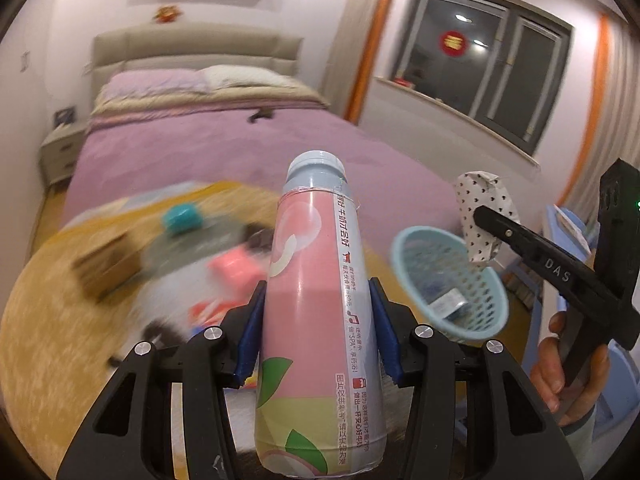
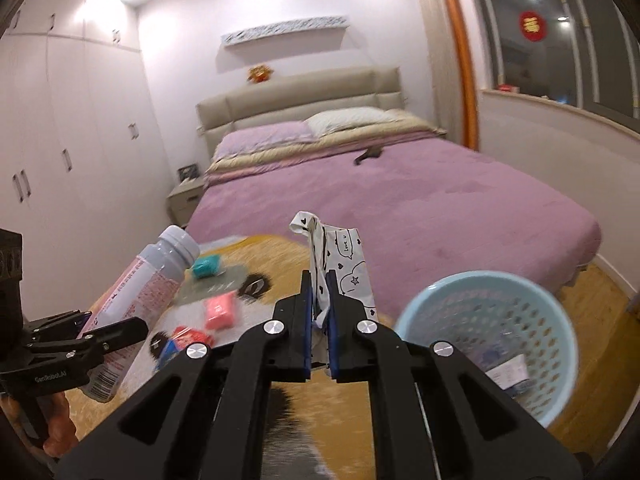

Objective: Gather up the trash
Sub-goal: 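Carry the bottle and paper to the blue basket and release both inside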

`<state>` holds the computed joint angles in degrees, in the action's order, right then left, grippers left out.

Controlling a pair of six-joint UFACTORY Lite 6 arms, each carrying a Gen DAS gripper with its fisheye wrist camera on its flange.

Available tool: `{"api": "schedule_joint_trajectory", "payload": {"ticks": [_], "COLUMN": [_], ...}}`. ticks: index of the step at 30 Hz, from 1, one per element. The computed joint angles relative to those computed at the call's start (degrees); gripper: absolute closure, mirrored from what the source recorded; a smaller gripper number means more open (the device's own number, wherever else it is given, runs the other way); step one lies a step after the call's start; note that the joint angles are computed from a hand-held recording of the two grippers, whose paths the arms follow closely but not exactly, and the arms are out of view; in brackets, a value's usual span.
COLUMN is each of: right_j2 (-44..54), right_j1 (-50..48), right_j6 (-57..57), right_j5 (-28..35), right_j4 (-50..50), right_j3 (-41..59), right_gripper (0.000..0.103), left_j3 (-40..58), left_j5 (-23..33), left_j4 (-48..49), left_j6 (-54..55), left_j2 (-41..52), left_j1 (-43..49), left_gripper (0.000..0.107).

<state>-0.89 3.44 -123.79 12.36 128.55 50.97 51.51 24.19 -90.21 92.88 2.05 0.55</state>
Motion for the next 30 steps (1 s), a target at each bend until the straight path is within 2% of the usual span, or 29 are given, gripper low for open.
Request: {"api": "schedule_joint_trajectory", "payload": {"ticks": [3,6,12,16,23,27,30], "right_j2": [-0.9,1.0,9.3,14.5,20.4,24.4,27.7], "right_j1": [-6.0,-12.1,-22.4,-26.3,-30.0,-30.0,-29.9], "right_j6": [9.6,20.6,38.6,45.4,49.4,55.4,58.7], "right_j5": [1.1,2.6,5.7,7.3,9.1,10.5,11.5], "right_j4": [-10.2,-21.1,-37.9,-43.7,-46.7,-52.6,-56.3], "right_j3": [0.2,2.4,9.3,12.8,16.7,19.7,22.0], "right_gripper": [0.098,0.098,0.098,0.098,0.098,0.098,0.097], "left_j3": [5.1,10.4,30.0,42.6,62.2,66.6,62.1], "left_j5": [-3.5,-4.6,-2.7,-0.2,1.6,2.7,1.1], "left_j4": [1.1,2.1,17.6,22.9,35.2,33.6,30.1], "left_j6": [-2.9,-5.6,-25.9,-35.0,-51.9,-51.2,-46.9], "left_j2": [2.7,6.7,22.7,33.8,49.3,54.1,52.9], "left_j1": [-7.3,-12.7,-21.2,-24.0,-26.9,-26.1,-25.3], "left_gripper": [0.06,0.06,0.06,0.06,0.06,0.051,0.051]}}
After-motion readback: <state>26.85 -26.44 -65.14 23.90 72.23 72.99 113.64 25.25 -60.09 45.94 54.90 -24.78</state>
